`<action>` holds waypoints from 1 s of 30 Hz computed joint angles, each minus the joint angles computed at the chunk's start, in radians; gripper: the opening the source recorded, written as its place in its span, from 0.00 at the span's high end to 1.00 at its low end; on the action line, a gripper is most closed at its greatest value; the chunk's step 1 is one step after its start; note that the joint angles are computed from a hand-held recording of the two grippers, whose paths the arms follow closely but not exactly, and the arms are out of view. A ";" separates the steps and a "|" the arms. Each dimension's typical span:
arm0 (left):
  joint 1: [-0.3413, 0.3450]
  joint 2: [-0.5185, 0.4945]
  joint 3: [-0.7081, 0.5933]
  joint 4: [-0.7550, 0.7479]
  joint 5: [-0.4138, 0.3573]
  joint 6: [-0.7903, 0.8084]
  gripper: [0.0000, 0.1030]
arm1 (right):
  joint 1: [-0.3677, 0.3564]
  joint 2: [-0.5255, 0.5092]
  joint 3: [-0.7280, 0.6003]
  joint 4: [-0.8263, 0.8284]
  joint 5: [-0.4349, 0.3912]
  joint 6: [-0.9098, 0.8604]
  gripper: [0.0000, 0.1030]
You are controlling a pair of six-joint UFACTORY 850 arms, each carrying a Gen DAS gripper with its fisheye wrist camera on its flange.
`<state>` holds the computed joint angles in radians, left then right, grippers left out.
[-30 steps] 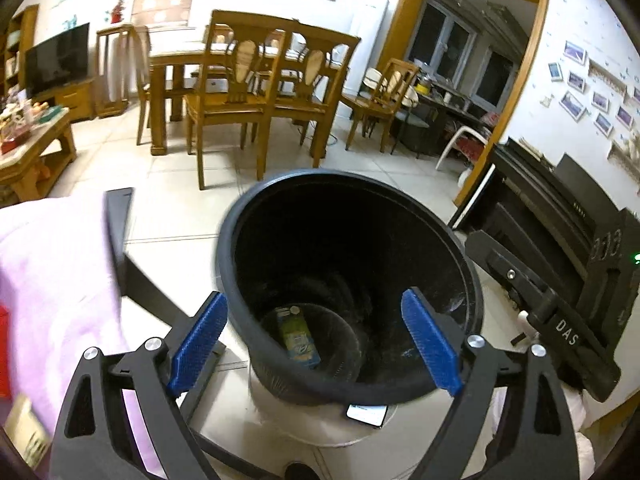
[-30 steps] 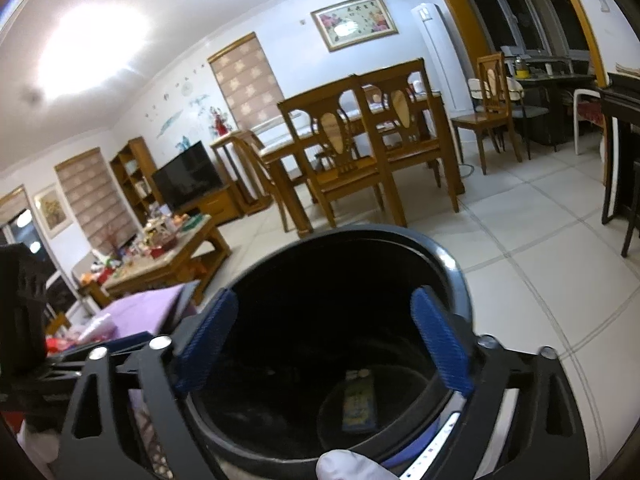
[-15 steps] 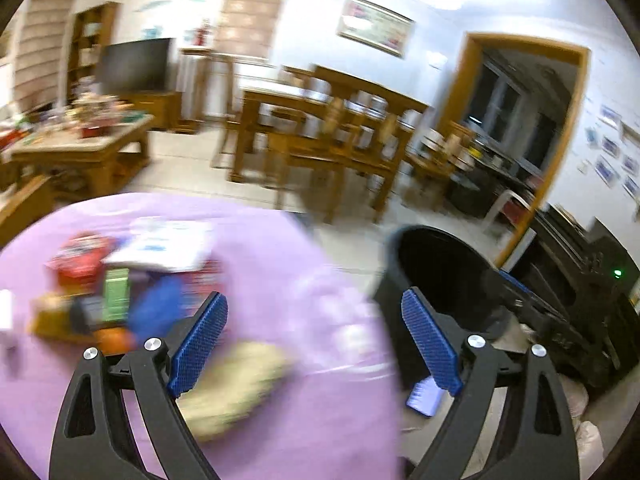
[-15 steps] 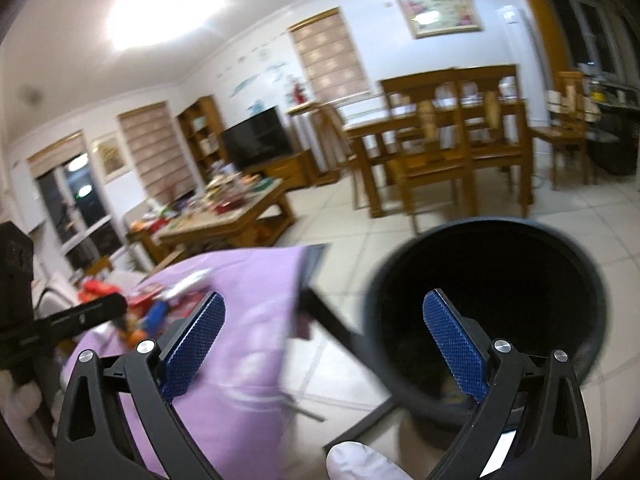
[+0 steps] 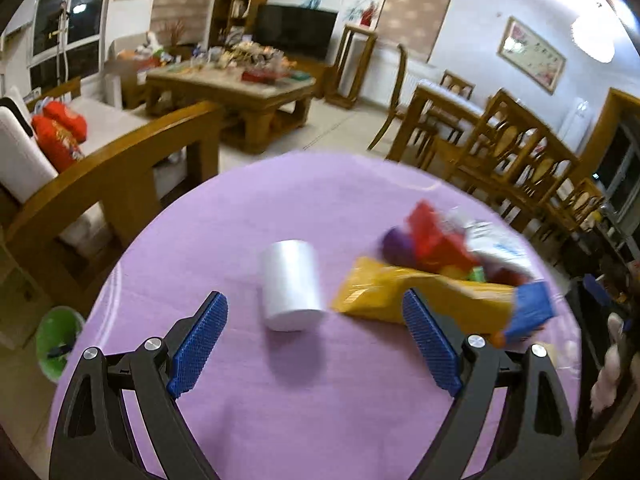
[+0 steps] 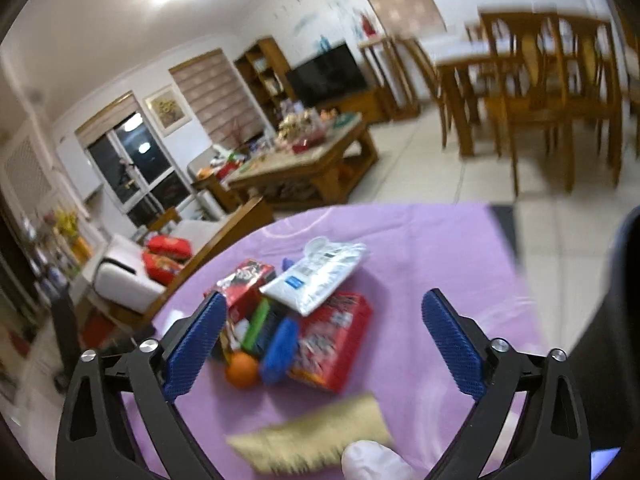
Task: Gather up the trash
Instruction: 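Grasp the white paper roll with the left tool while the right tool grasps the foil wrapper, then carry both items over the black bin and open both tools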
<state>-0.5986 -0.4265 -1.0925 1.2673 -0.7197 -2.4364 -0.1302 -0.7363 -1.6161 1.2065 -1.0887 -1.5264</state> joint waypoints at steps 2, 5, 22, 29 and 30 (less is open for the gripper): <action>0.021 0.001 0.009 -0.004 0.028 0.014 0.14 | 0.041 -0.072 -0.106 -0.057 -0.018 0.165 0.14; 0.048 0.005 0.024 0.002 0.067 0.024 0.14 | 0.086 -0.186 -0.275 -0.131 -0.053 0.367 0.21; 0.062 0.026 0.091 0.105 0.145 -0.103 0.62 | 0.155 -0.308 -0.433 -0.170 -0.098 0.529 0.74; 0.011 0.054 0.107 0.220 0.067 -0.218 0.62 | 0.091 -0.185 -0.248 -0.052 -0.081 0.340 0.79; 0.002 0.055 0.102 0.219 0.056 -0.214 0.62 | 0.080 -0.170 -0.228 -0.043 -0.086 0.320 0.79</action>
